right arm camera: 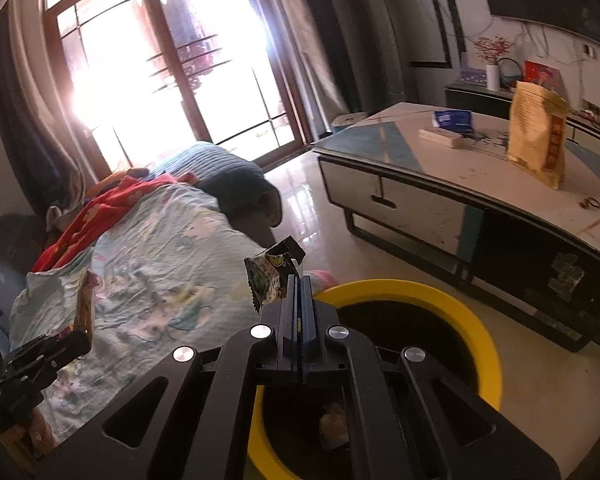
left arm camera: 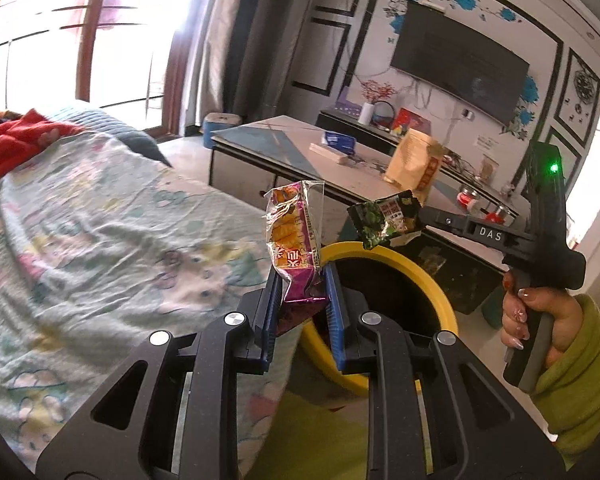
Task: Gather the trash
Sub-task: 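Carry the green packet and pink wrapper over the trash bin, then open both grippers to drop the packet and wrapper into the bin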
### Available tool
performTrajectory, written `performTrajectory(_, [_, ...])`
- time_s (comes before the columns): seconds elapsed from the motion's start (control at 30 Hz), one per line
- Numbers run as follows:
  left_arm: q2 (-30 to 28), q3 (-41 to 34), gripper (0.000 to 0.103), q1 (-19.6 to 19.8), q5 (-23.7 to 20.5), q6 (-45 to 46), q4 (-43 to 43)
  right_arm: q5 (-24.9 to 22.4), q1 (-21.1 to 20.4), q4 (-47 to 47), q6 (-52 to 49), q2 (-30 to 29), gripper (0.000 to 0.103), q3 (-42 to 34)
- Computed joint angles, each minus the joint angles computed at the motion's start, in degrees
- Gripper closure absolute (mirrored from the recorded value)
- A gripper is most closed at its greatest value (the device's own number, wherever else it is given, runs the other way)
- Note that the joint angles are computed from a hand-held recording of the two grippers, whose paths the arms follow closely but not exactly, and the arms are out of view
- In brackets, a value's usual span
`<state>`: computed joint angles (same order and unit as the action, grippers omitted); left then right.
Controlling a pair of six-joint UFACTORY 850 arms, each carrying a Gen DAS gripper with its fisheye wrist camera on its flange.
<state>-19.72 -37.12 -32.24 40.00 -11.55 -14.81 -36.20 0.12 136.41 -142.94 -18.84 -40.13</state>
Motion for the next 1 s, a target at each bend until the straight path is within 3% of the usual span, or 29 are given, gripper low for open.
performTrajectory(0.53, [-7.48,-10.75,0.088,-3.7,-3.31,0.78,3.46,0.27,-6.04,-1.28,0.68,-0.45,0.102,1.67])
performTrajectory(1.0, [-13.03,-17.32,0.087,-4.26,-7.38,-0.43,6.55,2.08,-9.1,-5.43,2.01,-2.44,0.101,1.72])
